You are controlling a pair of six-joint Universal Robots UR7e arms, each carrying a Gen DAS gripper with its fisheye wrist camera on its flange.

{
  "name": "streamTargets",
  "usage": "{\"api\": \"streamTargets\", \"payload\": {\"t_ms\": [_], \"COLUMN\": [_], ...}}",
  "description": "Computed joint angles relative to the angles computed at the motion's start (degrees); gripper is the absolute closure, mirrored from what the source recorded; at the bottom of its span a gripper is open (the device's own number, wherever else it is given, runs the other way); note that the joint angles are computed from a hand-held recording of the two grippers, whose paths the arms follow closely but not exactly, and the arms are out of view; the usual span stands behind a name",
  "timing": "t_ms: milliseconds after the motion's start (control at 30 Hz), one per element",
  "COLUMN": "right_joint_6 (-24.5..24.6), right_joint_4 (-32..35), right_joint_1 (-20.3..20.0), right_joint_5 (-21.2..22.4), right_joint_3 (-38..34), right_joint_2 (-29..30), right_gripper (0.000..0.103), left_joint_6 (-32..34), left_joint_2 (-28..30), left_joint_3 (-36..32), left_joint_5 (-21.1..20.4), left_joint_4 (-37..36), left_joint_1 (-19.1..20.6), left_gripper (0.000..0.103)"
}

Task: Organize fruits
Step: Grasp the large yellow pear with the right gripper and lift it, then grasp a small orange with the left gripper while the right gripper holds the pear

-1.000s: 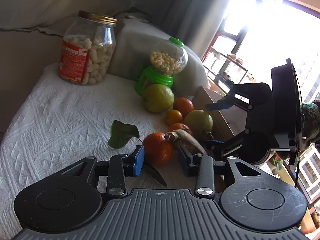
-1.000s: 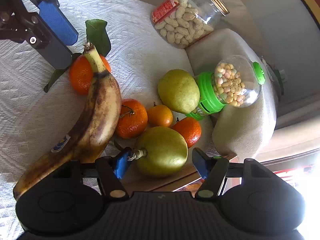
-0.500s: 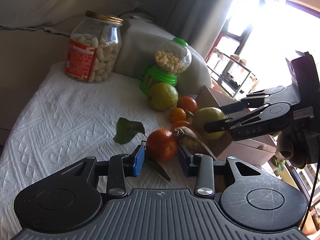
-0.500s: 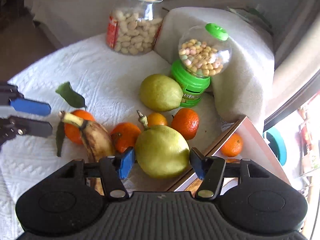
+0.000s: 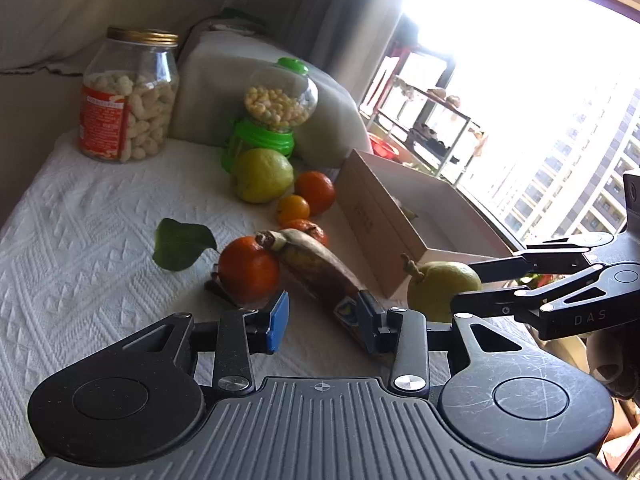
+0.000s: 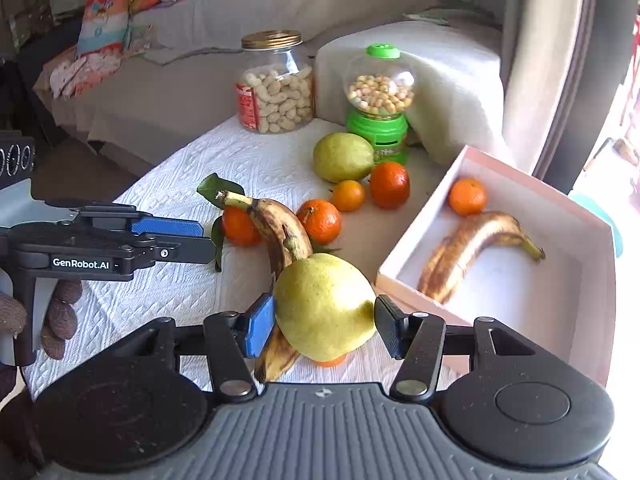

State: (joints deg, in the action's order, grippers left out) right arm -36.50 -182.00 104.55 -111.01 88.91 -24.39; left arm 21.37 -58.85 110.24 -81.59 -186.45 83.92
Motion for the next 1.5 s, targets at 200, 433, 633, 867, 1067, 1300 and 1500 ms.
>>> {"api": "streamTargets", "payload": {"t_ms": [200,433,633,867,1067,1300,1500], "right_joint_6": [4.0,7.1,9.2,8.7,8.8,7.1,6.5], "right_joint_4": [-13.2,-22.7,-28.6,-32.8,-35.3,-39.0,-40.4], "right_joint_1": [-3.5,-7.8,-11.5,-13.7,-14.8,-14.7,-13.9], "right_joint_5": [2.9,4.6,10.6,13.3,14.3,11.5,7.4], "right_joint_3": [8.9,15.8,21.4,25.1,26.7,28.1,27.1], "right_joint_2": [-2.9,-5.2,-7.5,-8.1,-7.8,-6.5,-3.9], "right_gripper": [0.049,0.056,0.056,0.053,0.048,0.045,0.026], "left_joint_6": [2.4,6.1,8.2,11.7,10.5,11.5,10.2], "left_joint_2": [1.2,1.6,3.6,8.9,11.3,12.4,13.0], "left_joint_3": [1.2,2.7,2.5,0.6,-1.4,-2.2,-3.4], "left_joint_5": [-0.1,0.9,3.4,12.3,15.4,14.7,13.5], "left_joint_4": [2.4,5.7,7.1,3.2,2.9,1.9,2.1], "left_joint_1": [-2.8,-5.9,-8.4,-10.7,-10.6,-10.4,-9.9], "left_gripper": [0.061,0.061,0.061,0.061,0.061,0.069,0.069]}}
